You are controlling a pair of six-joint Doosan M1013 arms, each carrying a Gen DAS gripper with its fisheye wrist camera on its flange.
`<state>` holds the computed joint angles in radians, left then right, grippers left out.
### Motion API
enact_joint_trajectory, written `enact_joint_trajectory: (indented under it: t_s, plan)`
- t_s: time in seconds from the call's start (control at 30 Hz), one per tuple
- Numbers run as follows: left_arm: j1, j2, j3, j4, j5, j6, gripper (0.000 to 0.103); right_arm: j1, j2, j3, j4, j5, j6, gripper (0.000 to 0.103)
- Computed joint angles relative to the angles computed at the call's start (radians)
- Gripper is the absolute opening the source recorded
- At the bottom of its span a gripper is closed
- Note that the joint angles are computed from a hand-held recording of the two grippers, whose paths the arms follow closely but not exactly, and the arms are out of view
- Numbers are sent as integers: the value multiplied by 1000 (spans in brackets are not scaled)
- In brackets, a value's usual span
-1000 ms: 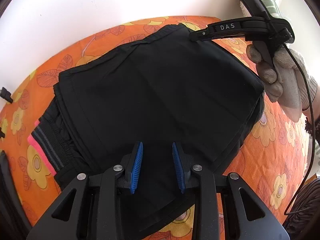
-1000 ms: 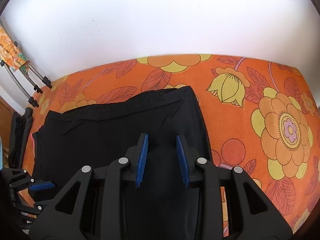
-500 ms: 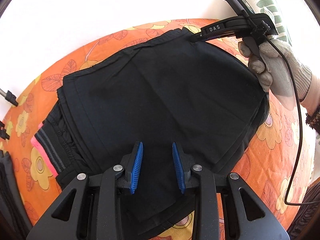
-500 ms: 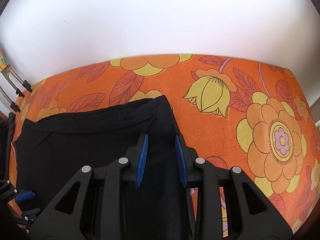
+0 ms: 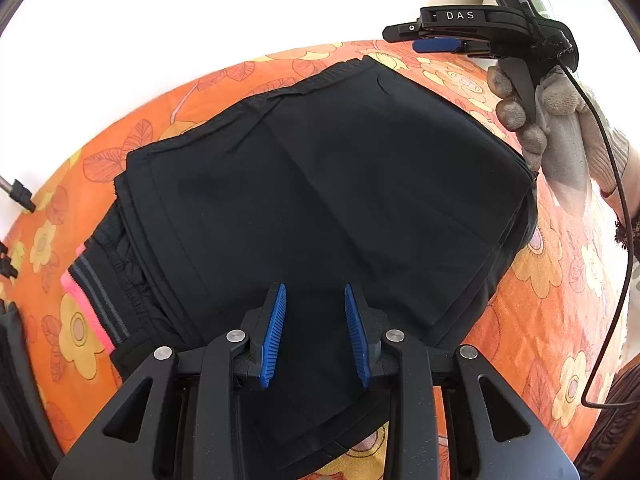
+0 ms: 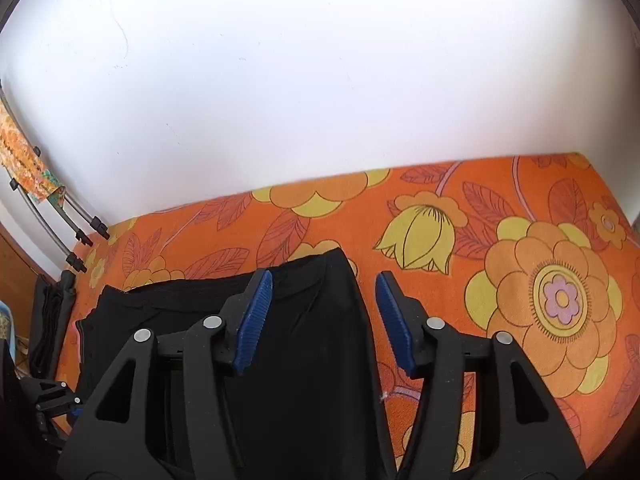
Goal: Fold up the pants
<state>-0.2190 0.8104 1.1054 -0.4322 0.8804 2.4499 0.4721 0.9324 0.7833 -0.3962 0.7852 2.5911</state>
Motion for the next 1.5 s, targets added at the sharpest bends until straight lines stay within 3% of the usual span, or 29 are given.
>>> enact_joint_trajectory:
  t_s: [0.23,0.33,0.43,0.5,0.57,0.9,1.03,1.2,1.27,1.4,1.5]
  plan:
    - [0,0,-5,13,11,-15,30,2,36,-102,106,138,-185,62]
    - [1,2,-12,19,27,-22,31,4,-14,-24,184,109,-256,62]
    - [3,1,-13,16,31,-30,31,24,-62,50,177,130,-295,60]
    - [6,-1,-10,3,36,-34,31,32,-94,104,204,128,-319,43]
    - [7,-5,-4,-15,37,-28,31,36,-118,149,251,127,-332,33]
    - [-23,-31,31,-111,48,49,31,56,-135,219,324,153,-330,31]
    - [-44,-19,15,-127,64,55,31,54,-153,248,331,118,-312,31]
    - [-64,14,-23,-66,89,7,37,51,-208,344,290,47,-163,33]
    - [-65,20,-37,-61,102,-4,38,46,-232,389,290,8,-104,45]
    - [-70,17,-33,-62,97,-16,39,29,-261,463,376,-93,-105,48]
    - [-70,11,-23,-104,99,2,39,21,-258,476,441,-127,-129,48]
